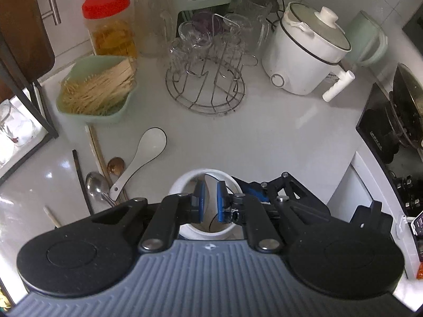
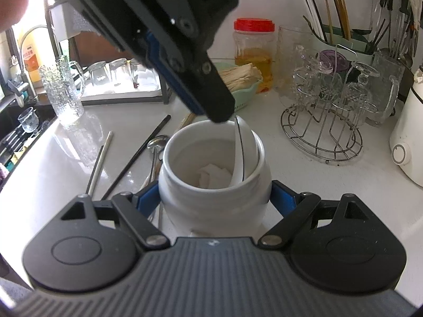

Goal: Organize utensils
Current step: 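Lift the spoon and lower it into the mug, opening the left tool, then withdraw the left tool from the mug back toward the loose utensils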

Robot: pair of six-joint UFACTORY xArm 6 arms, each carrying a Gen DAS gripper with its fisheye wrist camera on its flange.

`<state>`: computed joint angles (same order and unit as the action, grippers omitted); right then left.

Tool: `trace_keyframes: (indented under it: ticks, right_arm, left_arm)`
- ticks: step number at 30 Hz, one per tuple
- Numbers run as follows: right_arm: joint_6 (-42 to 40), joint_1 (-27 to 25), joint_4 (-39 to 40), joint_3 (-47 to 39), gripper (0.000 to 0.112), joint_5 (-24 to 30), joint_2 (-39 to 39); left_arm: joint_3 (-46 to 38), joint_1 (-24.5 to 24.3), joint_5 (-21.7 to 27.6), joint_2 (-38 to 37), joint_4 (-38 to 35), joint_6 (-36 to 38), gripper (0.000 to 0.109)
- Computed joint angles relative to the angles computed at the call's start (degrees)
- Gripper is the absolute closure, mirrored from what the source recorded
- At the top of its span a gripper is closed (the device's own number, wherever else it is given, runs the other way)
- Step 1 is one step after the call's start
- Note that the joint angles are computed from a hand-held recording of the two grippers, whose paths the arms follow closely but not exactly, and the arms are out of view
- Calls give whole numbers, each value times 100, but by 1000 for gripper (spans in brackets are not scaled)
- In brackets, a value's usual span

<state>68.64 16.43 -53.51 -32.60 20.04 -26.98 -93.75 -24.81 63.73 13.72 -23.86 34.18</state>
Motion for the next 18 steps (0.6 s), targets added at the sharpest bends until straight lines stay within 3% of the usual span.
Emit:
trace_keyframes:
  ticks: [5, 14, 18]
  right_arm:
    - [-11, -31, -37, -3, 22, -64, 21]
    - [88, -16, -127, -57, 22, -21, 70]
    - [110, -5, -129, -83, 22, 6, 92]
  left_arm:
    - [-121, 54, 126, 94, -70, -167, 97]
    - [465, 138, -400, -370, -341, -68, 96]
    - [801, 201, -719, -642, -498, -26, 84]
